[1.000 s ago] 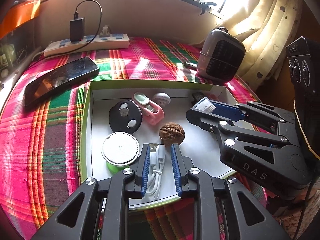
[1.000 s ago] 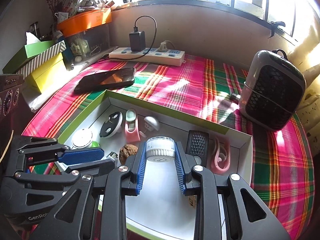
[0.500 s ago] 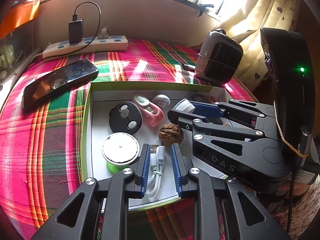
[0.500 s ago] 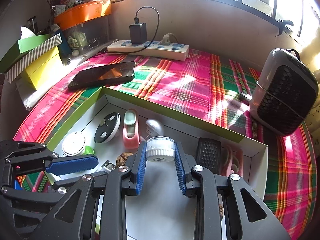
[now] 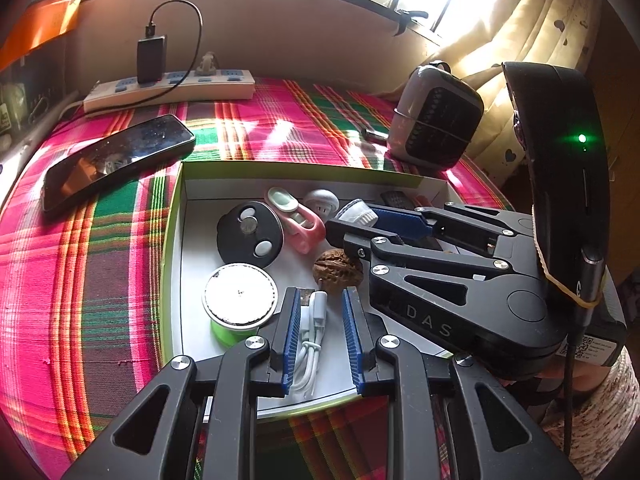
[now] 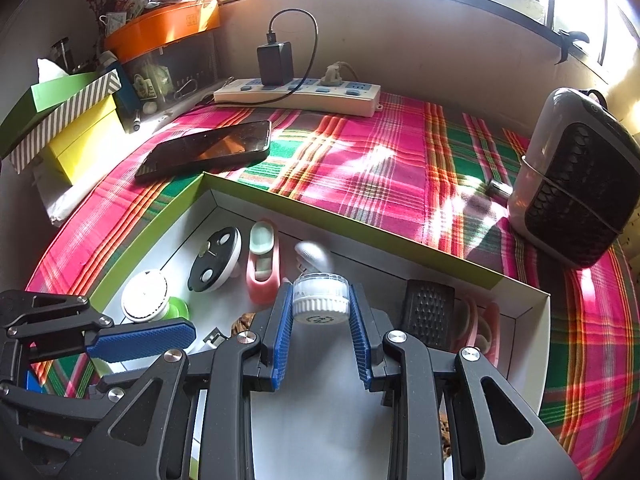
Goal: Organize objects
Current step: 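Lower the white jar into the box and open the right tool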
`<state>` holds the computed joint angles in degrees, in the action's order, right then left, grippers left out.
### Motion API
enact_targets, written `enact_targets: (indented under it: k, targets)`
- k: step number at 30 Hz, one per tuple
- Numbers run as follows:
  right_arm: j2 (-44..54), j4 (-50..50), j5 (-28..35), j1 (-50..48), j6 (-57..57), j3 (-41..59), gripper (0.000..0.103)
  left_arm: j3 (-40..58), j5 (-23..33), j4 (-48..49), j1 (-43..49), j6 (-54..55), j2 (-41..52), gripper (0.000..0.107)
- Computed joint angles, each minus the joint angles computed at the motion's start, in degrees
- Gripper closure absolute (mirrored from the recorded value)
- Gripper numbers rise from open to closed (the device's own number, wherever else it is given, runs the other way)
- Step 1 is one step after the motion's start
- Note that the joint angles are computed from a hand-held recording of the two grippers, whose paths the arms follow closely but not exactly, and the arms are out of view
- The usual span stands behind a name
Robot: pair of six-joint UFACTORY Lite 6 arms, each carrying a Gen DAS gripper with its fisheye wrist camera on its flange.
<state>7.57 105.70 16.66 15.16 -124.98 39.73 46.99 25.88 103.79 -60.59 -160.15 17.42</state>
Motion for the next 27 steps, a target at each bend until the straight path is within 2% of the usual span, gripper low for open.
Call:
enact_targets:
  k: [19,22,27]
  targets:
    - [-1.3,0.0,0.0,-0.3,1.2,-0.9,0.074,0.0,0.3,-0.2,-0.4,-0.4,0.3,0.087]
    - [-2.2,-0.4,0.2,-0.8,1.8,-1.5,0.062,-0.1,1.3,-2.3,-1.2,1.0,0.1,0.086]
    - [-4.1,-2.4,0.7,-1.5,3.6,-2.7,0.061,0.0,2.3,-5.8,-2.1,3.6,-0.5,0.082]
